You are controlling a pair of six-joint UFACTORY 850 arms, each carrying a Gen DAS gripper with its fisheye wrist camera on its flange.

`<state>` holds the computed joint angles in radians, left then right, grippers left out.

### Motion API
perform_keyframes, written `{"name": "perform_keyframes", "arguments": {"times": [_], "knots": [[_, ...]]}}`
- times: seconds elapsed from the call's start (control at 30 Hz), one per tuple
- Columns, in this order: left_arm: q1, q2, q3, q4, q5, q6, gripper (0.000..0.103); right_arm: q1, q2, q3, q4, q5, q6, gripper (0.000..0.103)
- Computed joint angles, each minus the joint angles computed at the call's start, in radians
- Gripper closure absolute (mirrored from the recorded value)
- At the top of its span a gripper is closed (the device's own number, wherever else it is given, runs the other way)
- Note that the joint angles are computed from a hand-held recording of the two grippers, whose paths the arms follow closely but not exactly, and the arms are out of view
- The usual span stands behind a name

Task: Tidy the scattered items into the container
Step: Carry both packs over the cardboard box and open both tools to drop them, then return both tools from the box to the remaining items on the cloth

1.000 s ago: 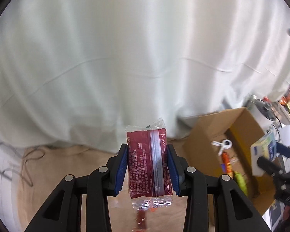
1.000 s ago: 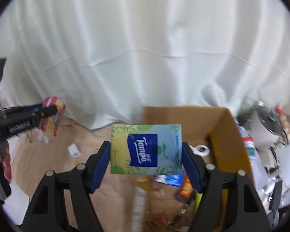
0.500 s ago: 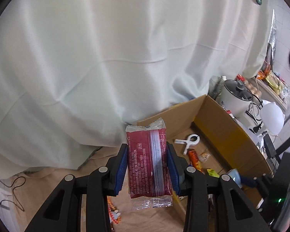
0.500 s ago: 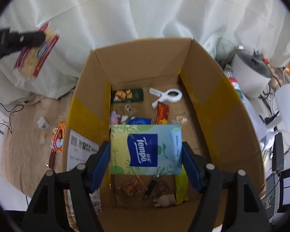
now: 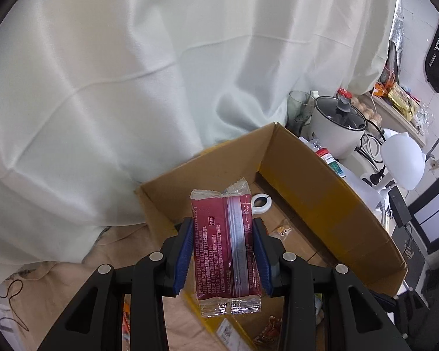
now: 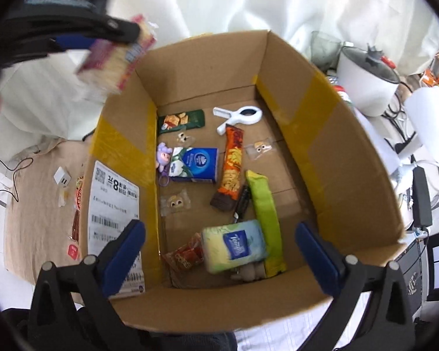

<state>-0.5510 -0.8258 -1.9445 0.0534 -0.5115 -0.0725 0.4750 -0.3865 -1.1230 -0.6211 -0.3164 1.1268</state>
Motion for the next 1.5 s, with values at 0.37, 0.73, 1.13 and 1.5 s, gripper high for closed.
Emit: {"name": "perform_keyframes", "arguments": {"times": [0.37,0.73,1.13,1.5], "knots": [[-0.036,-0.159,-0.2,-0.016,-0.153,-0.009,0.058,0.006,0.069,0.057,-0.094,-0.006,0.123,0.0],[-0.036,-0.108,-0.112,-0.048,-0.094,0.049,0.0,0.017,0.081,0.068,-0.13,-0.01,0.144,0.0],[0.149,0.166,0.271,-0.21,0.123,0.136,0.0,0.081,0.015,-0.066,-0.253,-0.005,0.148,0.0],[0.354,0.328,0.571,0.238,0.233,-0.374,0.0,0.167,-0.176,-0.371,-0.143,0.003,-0.077,0.0]]}}
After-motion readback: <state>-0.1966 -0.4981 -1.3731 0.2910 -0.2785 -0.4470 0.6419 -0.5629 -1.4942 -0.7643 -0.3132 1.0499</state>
